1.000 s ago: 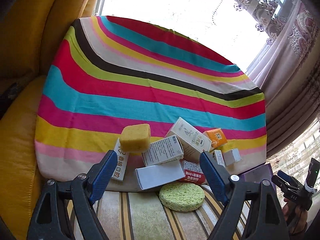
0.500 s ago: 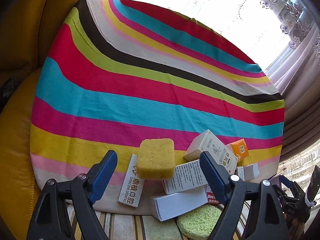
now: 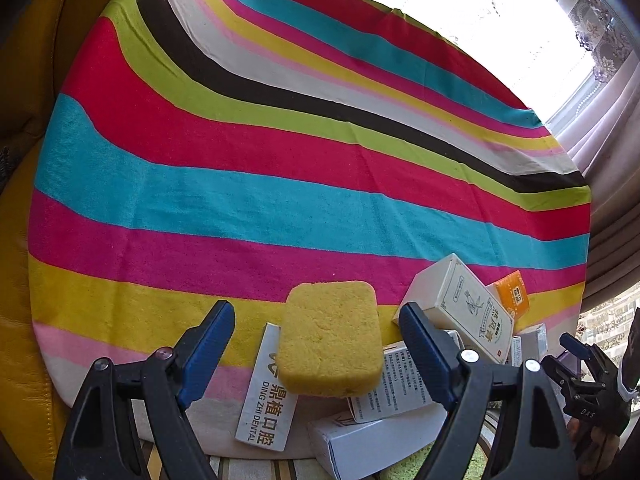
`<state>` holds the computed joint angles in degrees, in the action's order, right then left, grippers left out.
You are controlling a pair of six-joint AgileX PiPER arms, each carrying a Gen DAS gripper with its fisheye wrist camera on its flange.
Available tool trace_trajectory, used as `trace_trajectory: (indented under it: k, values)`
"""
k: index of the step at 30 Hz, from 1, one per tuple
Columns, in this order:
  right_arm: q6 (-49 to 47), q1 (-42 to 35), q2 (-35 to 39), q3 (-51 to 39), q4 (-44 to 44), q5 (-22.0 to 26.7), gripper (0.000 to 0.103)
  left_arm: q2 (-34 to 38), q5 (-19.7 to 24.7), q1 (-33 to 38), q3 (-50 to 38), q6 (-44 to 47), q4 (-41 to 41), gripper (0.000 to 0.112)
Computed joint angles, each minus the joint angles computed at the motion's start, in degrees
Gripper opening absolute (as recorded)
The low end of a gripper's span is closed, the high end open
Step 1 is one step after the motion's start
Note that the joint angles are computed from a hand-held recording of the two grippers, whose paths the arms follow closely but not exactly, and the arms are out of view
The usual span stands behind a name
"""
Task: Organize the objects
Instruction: 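Grasp the yellow sponge with the left gripper while the right grasps the white cube, then carry the yellow sponge and white cube over the purple box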
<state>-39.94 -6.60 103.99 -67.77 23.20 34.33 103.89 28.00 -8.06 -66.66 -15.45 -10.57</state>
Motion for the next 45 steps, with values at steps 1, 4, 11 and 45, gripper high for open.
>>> trace_trajectory:
  k: [1, 4, 11, 45]
  values:
    - [0.7, 0.3, 0.4, -0.3, -0.5, -0.1, 0.093, 0.4, 0.0, 0.0, -0.4, -0.2, 0.6, 0.085]
    - [2.9, 1.0, 2.2, -1.4, -2.4, -0.6, 0.091, 1.5, 0.2, 0.1, -1.0, -0.4, 1.1, 0.085]
    - [6.4, 1.7, 4.9, -3.5, -5.4, -0.1, 0.071, 2.6, 0.1, 0.4, -1.4, 2.5, -1.1, 0.078]
    - [-4.3, -5.2, -11.0, 10.2, 3.0, -0.1, 0.049, -11.9, -5.4, -11.3, 7.7, -9.2, 7.2, 0.051]
